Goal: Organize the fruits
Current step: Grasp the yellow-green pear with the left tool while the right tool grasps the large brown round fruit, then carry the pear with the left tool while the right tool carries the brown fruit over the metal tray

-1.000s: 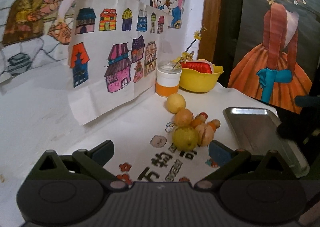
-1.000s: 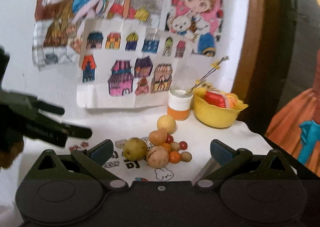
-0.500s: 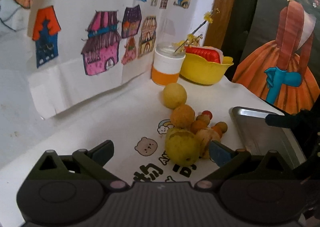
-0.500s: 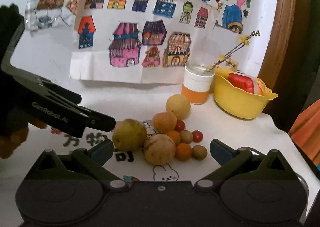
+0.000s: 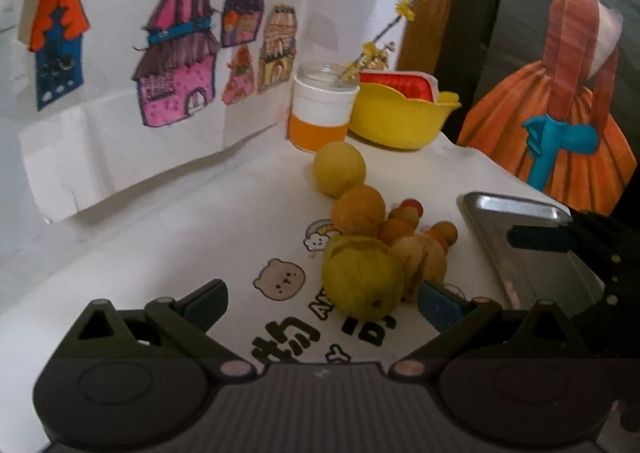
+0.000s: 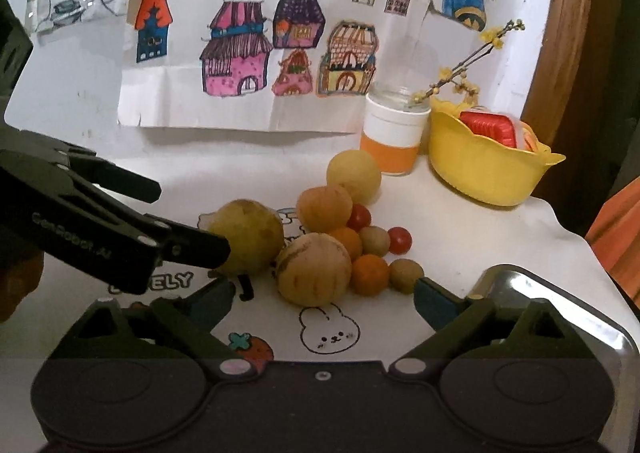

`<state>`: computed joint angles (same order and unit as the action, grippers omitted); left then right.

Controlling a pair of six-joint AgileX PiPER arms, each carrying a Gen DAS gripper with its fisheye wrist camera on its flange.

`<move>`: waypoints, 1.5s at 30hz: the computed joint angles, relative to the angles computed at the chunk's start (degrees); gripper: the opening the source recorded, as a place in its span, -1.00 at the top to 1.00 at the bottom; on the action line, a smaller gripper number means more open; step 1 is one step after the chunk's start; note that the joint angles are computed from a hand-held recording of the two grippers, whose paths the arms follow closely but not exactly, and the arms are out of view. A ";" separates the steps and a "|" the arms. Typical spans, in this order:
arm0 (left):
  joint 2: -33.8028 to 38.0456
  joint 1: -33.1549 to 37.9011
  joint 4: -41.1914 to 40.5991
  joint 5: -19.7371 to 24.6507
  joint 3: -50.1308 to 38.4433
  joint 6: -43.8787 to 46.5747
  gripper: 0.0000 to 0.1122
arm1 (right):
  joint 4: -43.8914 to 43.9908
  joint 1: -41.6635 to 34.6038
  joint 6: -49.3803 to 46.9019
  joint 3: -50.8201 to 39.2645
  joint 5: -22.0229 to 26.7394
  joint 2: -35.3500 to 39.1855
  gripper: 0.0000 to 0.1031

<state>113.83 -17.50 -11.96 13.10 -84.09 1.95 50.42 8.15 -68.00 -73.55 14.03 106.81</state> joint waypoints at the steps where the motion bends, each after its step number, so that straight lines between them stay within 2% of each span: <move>1: 0.18 0.07 -2.53 -0.53 0.22 2.73 -0.83 | -0.23 0.07 -0.25 -0.41 -0.09 0.50 -0.79; 5: 1.97 0.56 -11.07 0.24 -1.45 11.06 -0.82 | -0.42 0.50 -2.42 -1.85 -0.18 2.16 -0.65; 7: 2.90 0.63 -11.42 1.09 -2.64 11.12 -0.82 | -1.42 0.80 -2.32 -2.79 -0.12 2.98 -0.60; 11: 4.46 0.66 -12.76 2.06 -4.69 12.49 -0.78 | -9.11 1.42 4.64 -5.54 1.06 4.80 -0.44; 15: 5.91 1.29 -13.47 5.58 -7.82 12.86 -0.61 | -14.96 2.42 9.22 -6.66 -0.23 5.88 -0.28; 17: 6.04 1.45 -14.52 5.86 -8.17 13.53 -0.57 | -18.17 2.75 12.31 -7.72 -0.13 6.54 -0.21; 19: 6.38 1.58 -15.90 6.61 -8.81 15.06 -0.45 | -20.05 2.92 14.15 -8.70 0.21 7.18 -0.14; 26: 8.07 2.67 -22.58 8.68 -10.93 19.75 -0.30 | -23.11 3.98 15.28 -8.16 -2.21 7.61 -0.08; 31: 8.64 3.46 -28.67 10.44 -11.66 24.34 -0.06 | -26.97 4.54 19.31 -7.92 -3.02 7.54 -0.03; 38: 8.01 3.39 -27.79 10.75 -11.18 21.76 -0.05 | -22.44 4.15 17.15 -5.75 -2.94 5.70 -0.02; 45: 5.79 3.19 -28.81 9.91 -7.97 21.71 -0.04 | -10.98 3.22 7.10 0.88 -4.65 0.15 -0.02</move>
<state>119.62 -14.31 -40.78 23.00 -92.06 23.66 39.45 11.37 -60.90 -72.66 9.38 106.96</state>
